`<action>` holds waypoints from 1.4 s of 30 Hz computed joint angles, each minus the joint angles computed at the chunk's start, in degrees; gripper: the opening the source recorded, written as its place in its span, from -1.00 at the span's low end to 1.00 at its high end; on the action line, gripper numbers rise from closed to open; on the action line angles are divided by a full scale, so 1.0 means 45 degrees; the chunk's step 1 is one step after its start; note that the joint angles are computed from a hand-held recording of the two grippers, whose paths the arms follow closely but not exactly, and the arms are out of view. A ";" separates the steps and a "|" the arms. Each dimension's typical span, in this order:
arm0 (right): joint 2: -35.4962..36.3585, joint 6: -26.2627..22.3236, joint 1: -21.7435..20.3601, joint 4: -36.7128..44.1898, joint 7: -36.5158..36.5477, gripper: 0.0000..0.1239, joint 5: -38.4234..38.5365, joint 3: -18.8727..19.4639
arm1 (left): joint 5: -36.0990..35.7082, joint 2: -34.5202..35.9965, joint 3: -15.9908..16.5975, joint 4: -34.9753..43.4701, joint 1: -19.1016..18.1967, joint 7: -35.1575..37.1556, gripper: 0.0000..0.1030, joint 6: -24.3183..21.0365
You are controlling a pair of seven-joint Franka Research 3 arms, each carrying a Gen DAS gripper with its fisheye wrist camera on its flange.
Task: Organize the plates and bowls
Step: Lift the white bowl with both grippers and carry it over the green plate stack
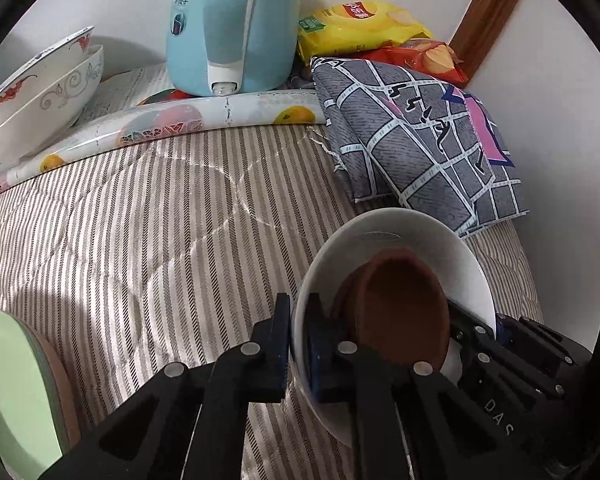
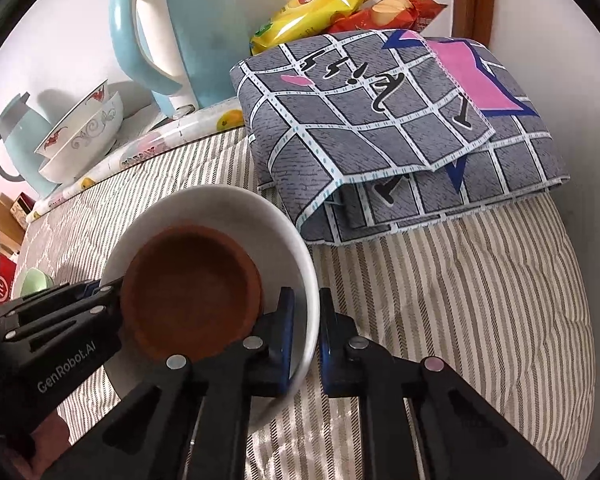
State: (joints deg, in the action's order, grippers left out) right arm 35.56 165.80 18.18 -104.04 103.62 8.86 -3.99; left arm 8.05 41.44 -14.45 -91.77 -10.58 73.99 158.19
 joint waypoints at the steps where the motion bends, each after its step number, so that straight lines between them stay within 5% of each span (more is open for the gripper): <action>1: -0.0040 -0.0028 -0.0012 -0.0054 0.0061 -0.83 0.0072 0.0026 | -0.0011 -0.0118 -0.0003 -0.0192 0.0025 -0.0032 -0.84 0.0087; 42: -0.3119 0.1354 0.2357 -0.3228 0.3268 -0.84 -0.2660 -0.1506 | -0.1121 -0.4316 -0.0717 -0.5072 0.1493 0.0634 -0.84 0.2215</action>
State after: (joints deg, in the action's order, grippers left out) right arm 21.52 171.89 28.79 -118.57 118.33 -3.11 -10.76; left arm 3.00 22.02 -17.68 -114.60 -3.86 76.84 168.15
